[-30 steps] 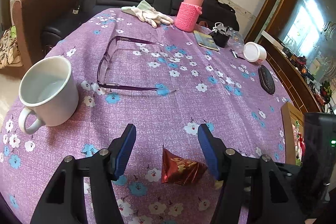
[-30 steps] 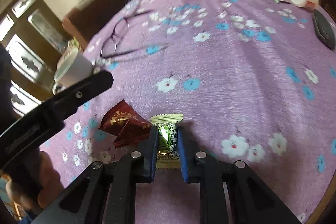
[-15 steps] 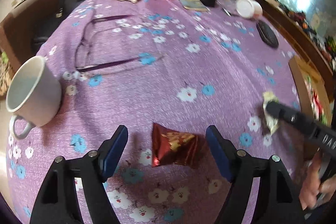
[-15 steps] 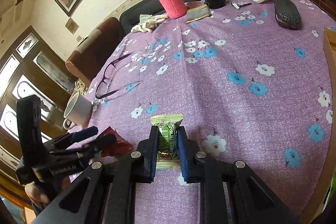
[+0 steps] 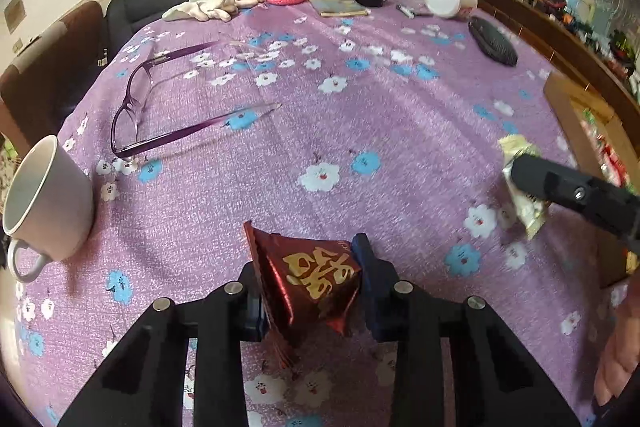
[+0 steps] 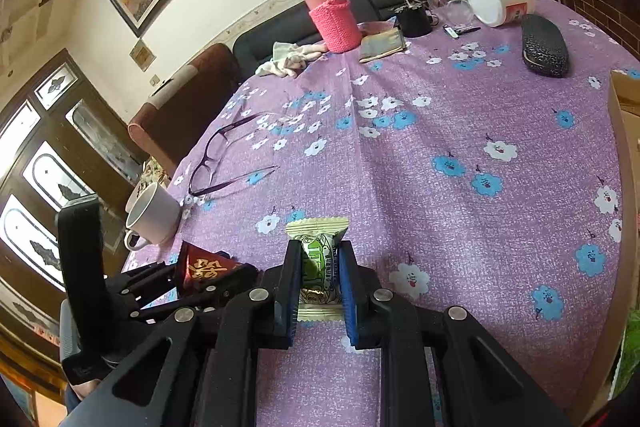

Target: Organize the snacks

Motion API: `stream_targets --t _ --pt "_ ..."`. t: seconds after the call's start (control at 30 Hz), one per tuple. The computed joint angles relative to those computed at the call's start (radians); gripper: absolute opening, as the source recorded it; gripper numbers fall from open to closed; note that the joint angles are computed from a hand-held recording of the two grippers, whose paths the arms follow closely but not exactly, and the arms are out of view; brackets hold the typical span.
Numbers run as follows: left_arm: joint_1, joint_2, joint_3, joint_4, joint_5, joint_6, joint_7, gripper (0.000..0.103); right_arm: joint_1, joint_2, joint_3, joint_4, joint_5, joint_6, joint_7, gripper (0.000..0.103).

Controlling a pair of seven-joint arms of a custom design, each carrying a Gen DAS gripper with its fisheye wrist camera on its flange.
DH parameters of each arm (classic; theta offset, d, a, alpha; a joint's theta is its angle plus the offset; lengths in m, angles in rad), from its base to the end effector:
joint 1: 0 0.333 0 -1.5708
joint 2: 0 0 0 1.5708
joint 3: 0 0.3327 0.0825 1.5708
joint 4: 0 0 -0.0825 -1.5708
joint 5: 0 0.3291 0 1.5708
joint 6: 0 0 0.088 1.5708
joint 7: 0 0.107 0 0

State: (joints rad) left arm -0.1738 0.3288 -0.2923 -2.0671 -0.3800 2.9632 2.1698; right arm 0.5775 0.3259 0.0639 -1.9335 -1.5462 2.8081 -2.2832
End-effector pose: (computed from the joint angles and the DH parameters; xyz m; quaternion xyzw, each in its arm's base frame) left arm 0.5505 -0.2324 0.3944 -0.4162 0.8578 -0.2759 0.1224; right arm 0.4478 0.3904 0.3960 -0.4915 0.7516 -0.1512 0.4132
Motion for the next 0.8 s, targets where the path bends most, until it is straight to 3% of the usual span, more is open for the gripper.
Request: stream_targets --t 0.13,0.33,0.53,0.8 --pt "0.051 -0.008 -0.068 -0.011 -0.085 0.05 0.061 0.033 0.007 -0.014 0.002 -0.01 -0.005 -0.038 0.005 0.02" --pt "0.155 -0.023 -0.214 -0.03 -0.271 0.129 0.233 0.033 0.003 -0.015 0.007 -0.008 -0.014 -0.041 0.006 0.02" --pt "0.11 -0.027 -0.175 -0.03 -0.293 0.131 0.253 0.034 0.001 -0.011 0.008 -0.008 0.01 -0.039 -0.021 0.02" --pt "0.107 -0.025 -0.181 -0.034 -0.321 0.148 0.289 0.034 0.002 -0.003 0.002 0.004 0.01 -0.022 -0.035 0.02"
